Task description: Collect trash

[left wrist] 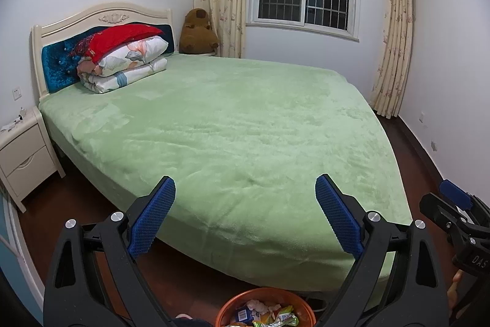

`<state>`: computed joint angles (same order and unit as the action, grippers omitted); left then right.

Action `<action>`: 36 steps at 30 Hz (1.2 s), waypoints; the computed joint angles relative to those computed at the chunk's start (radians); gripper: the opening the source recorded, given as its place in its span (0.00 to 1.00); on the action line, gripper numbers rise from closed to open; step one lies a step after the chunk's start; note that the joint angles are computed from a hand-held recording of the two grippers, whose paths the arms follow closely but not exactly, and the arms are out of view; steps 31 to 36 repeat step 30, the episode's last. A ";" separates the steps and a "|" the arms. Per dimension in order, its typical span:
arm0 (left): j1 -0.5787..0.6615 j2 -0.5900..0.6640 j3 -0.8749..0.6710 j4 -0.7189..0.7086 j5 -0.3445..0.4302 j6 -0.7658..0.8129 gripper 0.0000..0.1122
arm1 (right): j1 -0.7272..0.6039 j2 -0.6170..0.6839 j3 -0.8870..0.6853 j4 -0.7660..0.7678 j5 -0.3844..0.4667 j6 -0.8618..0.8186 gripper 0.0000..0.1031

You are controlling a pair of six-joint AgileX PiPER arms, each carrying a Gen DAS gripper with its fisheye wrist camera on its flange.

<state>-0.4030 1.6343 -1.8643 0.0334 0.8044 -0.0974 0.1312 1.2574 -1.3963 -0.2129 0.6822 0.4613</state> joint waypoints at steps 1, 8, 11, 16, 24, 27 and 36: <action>0.000 0.000 0.000 -0.001 0.000 0.003 0.81 | 0.000 0.000 0.000 -0.001 0.000 -0.001 0.84; -0.003 0.005 -0.009 -0.005 0.002 0.010 0.81 | -0.005 0.001 0.000 0.007 -0.001 -0.009 0.84; -0.001 0.007 -0.015 -0.015 0.008 0.019 0.81 | -0.002 0.001 -0.001 0.002 0.002 -0.004 0.84; 0.000 0.009 -0.022 -0.017 0.014 0.022 0.81 | 0.001 -0.002 -0.008 0.003 0.014 -0.003 0.85; -0.015 0.011 -0.015 0.023 0.005 -0.022 0.81 | -0.006 0.000 -0.009 0.014 0.015 -0.013 0.85; -0.013 0.016 -0.019 0.014 0.010 -0.019 0.81 | -0.008 0.000 -0.006 0.015 0.015 -0.010 0.86; -0.014 0.017 -0.018 0.013 0.011 -0.017 0.81 | -0.011 0.000 -0.002 0.018 0.012 -0.012 0.86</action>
